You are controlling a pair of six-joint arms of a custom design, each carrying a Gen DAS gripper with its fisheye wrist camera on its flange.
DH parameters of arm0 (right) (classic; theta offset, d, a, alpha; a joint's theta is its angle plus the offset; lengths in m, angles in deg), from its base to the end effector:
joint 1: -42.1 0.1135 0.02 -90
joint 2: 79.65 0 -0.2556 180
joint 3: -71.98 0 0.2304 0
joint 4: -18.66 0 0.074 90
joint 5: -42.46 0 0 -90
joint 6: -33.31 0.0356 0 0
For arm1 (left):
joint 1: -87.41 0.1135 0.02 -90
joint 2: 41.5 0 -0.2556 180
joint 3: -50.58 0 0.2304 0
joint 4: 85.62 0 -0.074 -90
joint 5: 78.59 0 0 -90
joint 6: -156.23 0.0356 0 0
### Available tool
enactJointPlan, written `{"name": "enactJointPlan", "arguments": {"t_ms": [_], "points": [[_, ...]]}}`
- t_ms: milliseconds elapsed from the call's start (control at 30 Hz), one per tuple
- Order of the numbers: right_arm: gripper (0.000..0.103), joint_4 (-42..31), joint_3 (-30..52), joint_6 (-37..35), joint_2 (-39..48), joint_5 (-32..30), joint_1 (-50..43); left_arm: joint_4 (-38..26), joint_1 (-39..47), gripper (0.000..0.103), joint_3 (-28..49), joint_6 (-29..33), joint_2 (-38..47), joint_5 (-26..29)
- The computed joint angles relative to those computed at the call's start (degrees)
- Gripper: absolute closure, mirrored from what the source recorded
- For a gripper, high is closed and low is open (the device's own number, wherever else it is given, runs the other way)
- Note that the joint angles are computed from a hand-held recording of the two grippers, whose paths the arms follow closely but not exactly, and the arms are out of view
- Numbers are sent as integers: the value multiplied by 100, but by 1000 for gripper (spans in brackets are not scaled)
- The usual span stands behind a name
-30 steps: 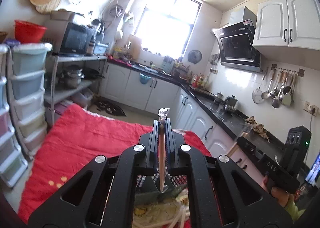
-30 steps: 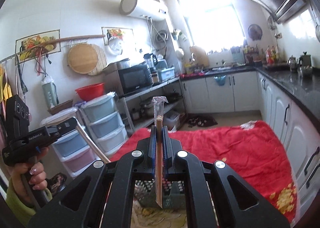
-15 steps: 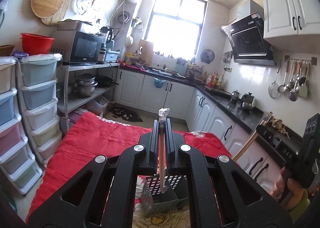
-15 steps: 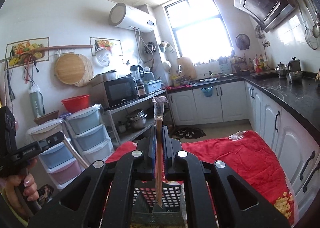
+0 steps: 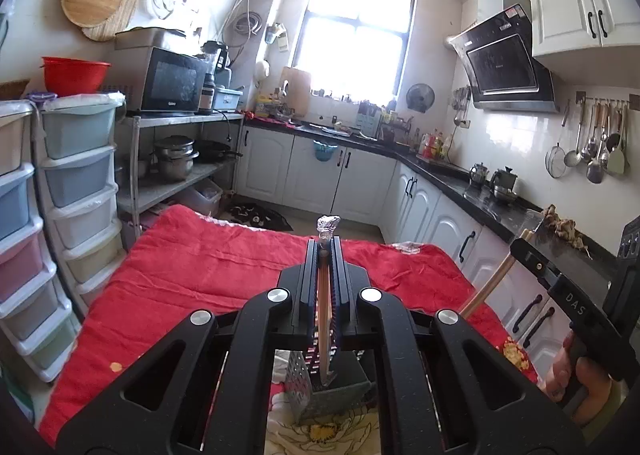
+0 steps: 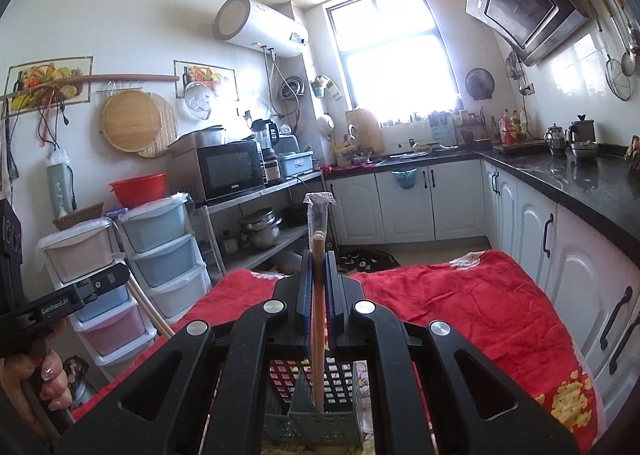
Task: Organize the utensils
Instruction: 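Lower the chopstick into the caddy and open the right tool while the left tool releases its own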
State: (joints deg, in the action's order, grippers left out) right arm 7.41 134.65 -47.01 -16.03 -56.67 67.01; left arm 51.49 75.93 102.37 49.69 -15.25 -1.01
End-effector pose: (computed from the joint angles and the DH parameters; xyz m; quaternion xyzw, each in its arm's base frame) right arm 0.2185 0.1077 0.3156 -0.1523 0.7623 0.2452 0.5793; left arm 0.1019 -0.0129 0.2934 -0.0994 0.7973 -0.0580 0.5925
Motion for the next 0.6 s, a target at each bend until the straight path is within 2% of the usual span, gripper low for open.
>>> {"name": "enactJointPlan", "arguments": {"t_ms": [467, 533, 600], "points": [[96, 276, -491, 323, 159, 183, 128, 72, -156, 100, -422, -157, 31, -10], [90, 198, -491, 337, 170, 135, 93, 72, -164, 100, -455, -191, 50, -15], [75, 161, -531, 356, 129, 115, 61, 38, -133, 99, -464, -199, 28, 21]]}}
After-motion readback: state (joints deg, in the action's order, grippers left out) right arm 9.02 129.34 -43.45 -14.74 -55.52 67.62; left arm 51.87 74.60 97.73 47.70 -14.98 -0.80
